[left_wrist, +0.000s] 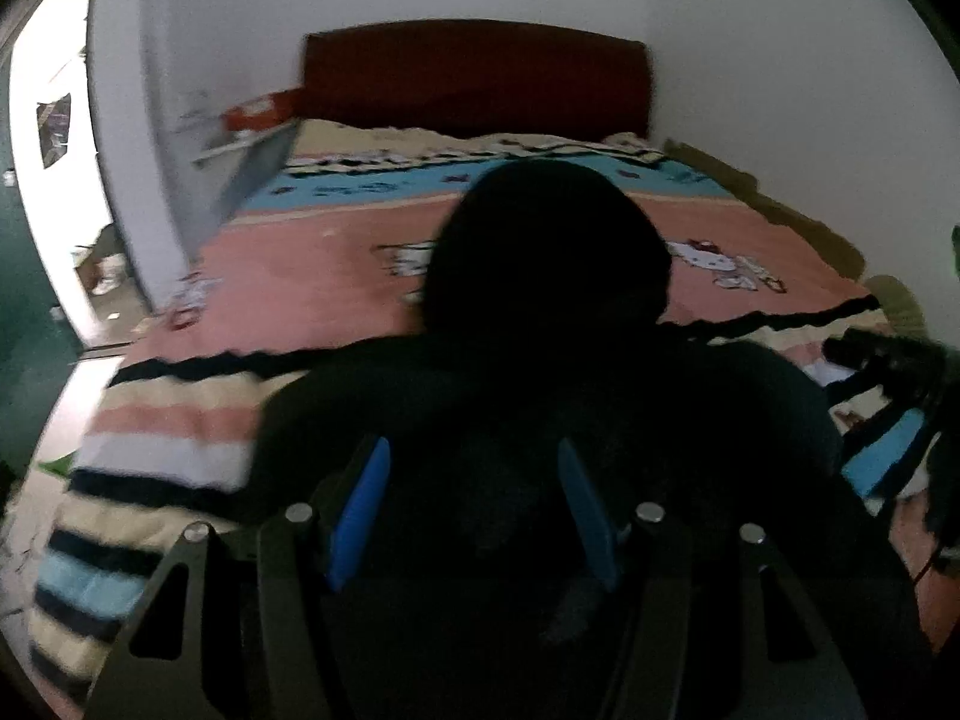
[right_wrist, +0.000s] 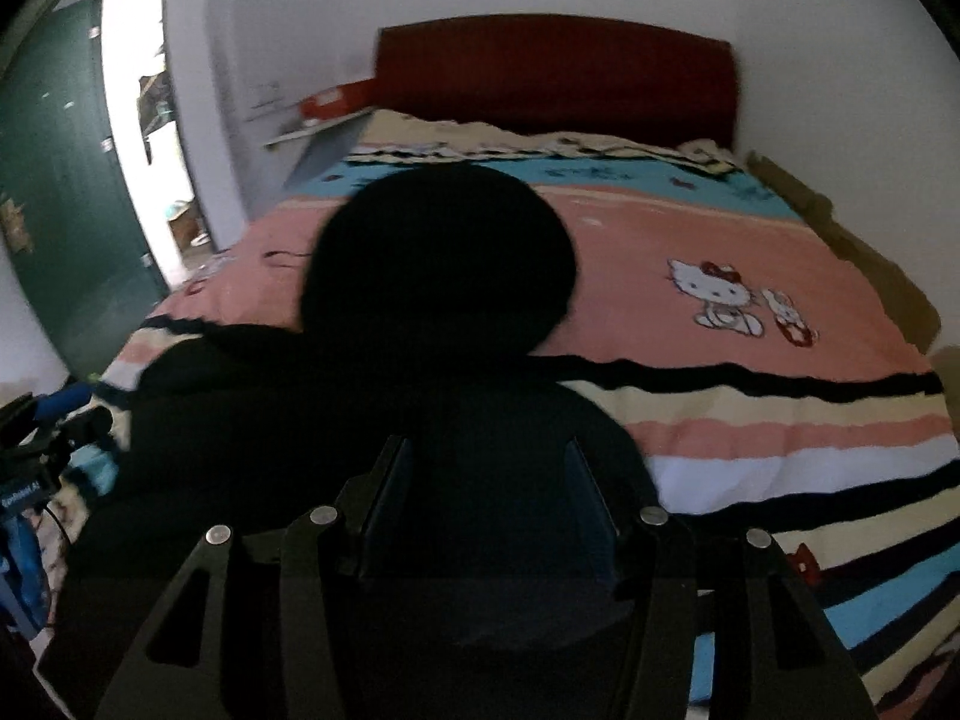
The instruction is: Fold large clothes
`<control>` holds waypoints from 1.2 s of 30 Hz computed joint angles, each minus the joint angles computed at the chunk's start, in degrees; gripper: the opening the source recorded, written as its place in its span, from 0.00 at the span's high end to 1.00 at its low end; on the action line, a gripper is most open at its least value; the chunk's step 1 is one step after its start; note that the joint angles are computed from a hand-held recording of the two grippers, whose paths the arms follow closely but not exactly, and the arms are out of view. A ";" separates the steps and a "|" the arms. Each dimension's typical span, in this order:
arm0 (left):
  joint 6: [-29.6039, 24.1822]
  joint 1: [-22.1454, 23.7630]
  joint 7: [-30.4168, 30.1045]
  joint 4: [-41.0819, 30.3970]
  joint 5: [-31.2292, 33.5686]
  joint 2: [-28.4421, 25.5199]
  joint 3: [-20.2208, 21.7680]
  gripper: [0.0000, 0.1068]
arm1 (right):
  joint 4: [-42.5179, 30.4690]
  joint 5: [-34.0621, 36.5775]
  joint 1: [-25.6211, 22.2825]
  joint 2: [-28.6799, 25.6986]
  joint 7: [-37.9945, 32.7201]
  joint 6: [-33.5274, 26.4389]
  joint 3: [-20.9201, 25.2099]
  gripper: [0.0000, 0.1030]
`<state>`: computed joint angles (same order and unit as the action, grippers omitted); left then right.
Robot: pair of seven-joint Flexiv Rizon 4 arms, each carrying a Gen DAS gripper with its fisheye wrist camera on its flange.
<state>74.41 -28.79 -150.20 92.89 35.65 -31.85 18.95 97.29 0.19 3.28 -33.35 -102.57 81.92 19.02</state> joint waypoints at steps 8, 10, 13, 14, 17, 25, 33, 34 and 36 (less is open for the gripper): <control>2.63 3.22 9.29 -5.98 -6.99 -11.41 -1.69 0.43 | -7.50 -2.80 0.51 -10.46 2.05 -2.21 -2.45 0.44; 5.88 0.53 7.91 -5.73 -5.94 -12.96 1.97 0.40 | -7.83 -2.66 -0.56 -12.18 0.91 -3.00 -1.32 0.41; 6.76 0.39 9.54 -5.47 -8.44 -13.76 2.32 0.39 | -9.53 0.30 -4.28 -14.76 -0.95 -4.17 3.06 0.40; 6.56 0.38 10.49 -5.40 -9.29 -13.80 2.27 0.39 | -9.69 0.71 -4.39 -14.81 -1.10 -4.47 3.07 0.40; 5.02 -0.50 13.87 -4.57 -11.13 -13.07 2.63 0.39 | -7.90 0.55 -2.45 -13.25 -0.50 -4.17 0.50 0.40; 1.20 -8.02 9.98 -1.03 -7.27 -7.84 8.07 0.40 | 0.05 -2.87 1.20 -7.13 2.74 -2.75 -6.58 0.38; -5.19 -1.98 15.09 -1.75 -7.44 -7.04 -0.91 0.38 | 4.05 -2.01 -2.68 -4.49 -0.54 -1.32 -0.76 0.35; -5.15 -1.43 15.77 -1.56 -7.34 -6.60 -1.53 0.39 | 3.66 -2.38 -1.90 -4.77 0.33 -3.15 -1.86 0.35; -2.71 0.76 17.42 -0.41 -7.87 -4.97 -3.37 0.39 | 2.85 -2.17 -1.85 -4.51 0.81 -5.01 -2.33 0.33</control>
